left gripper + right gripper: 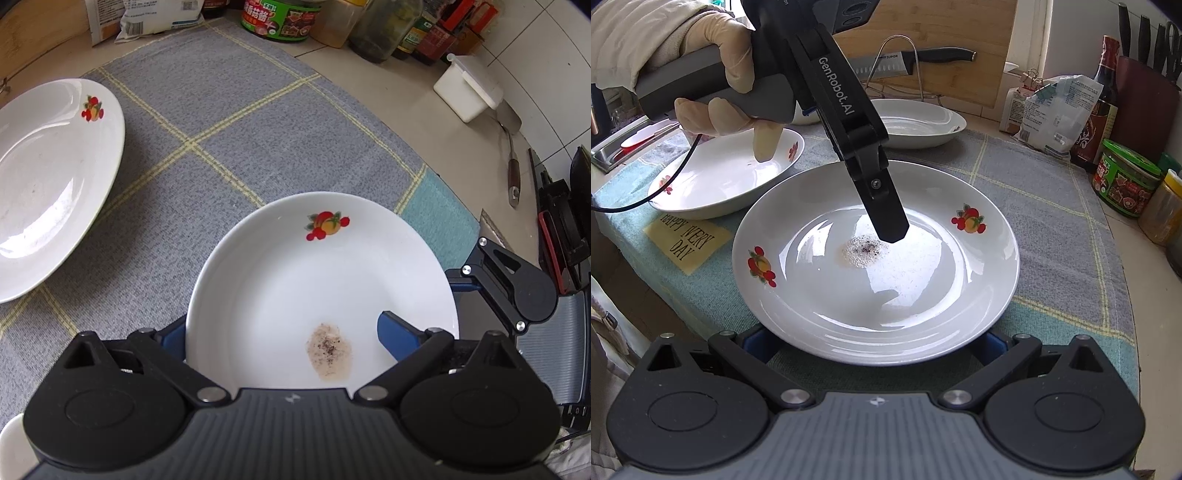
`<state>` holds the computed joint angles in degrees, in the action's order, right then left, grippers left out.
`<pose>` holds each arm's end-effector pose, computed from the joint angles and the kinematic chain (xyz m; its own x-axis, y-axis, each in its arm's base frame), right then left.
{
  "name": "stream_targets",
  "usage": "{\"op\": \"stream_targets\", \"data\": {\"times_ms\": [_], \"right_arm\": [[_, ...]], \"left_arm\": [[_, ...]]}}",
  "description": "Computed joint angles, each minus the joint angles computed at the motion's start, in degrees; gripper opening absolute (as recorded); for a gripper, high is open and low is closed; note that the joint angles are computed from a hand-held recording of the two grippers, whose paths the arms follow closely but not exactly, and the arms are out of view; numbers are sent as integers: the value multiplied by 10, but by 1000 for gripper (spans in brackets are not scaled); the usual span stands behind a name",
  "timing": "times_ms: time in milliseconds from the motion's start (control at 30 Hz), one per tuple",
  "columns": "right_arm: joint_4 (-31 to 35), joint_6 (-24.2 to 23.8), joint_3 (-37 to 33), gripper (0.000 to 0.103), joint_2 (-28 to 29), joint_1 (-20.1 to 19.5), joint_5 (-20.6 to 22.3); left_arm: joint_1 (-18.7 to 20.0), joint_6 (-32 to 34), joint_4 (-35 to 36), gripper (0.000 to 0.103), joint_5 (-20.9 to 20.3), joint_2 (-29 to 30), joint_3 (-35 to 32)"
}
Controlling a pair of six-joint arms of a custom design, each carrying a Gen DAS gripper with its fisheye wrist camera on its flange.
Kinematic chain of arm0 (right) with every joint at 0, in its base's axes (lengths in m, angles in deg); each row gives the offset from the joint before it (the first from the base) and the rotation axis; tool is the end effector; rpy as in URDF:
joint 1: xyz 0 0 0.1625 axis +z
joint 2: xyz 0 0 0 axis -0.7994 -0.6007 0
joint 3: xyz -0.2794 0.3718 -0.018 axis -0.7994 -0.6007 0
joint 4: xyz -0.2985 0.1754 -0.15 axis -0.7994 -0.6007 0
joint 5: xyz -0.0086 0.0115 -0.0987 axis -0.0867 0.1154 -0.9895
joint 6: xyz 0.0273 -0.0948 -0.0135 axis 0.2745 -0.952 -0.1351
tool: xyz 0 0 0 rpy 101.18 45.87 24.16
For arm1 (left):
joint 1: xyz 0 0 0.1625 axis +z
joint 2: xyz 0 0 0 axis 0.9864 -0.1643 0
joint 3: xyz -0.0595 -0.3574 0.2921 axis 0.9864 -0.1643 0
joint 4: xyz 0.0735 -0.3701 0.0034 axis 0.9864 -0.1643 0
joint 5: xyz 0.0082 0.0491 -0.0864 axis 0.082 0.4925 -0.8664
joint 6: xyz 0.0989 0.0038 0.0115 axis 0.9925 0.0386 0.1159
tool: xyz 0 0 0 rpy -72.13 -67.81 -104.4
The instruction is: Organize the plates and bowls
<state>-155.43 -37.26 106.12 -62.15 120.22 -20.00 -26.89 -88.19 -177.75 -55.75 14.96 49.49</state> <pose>-0.0685 -0.5084 0.1986 -0.4815 -0.7278 0.4883 -0.8572 0.5071 -0.0894 -0.2605 -0.6389 -0.0699 -0.7881 0.4966 -0.3636 0.5059 0.8591 0.0769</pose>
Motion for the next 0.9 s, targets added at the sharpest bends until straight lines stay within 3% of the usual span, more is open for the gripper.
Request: {"op": "stream_targets", "data": {"times_ms": [533, 900], "right_arm": [[62, -8, -22, 103, -31, 9, -13], [116, -27, -65, 103, -40, 10, -2]], "left_arm": [[-11, -17, -18, 98, -6, -2, -3], [-20, -31, -10, 98, 7, 17, -49]]}}
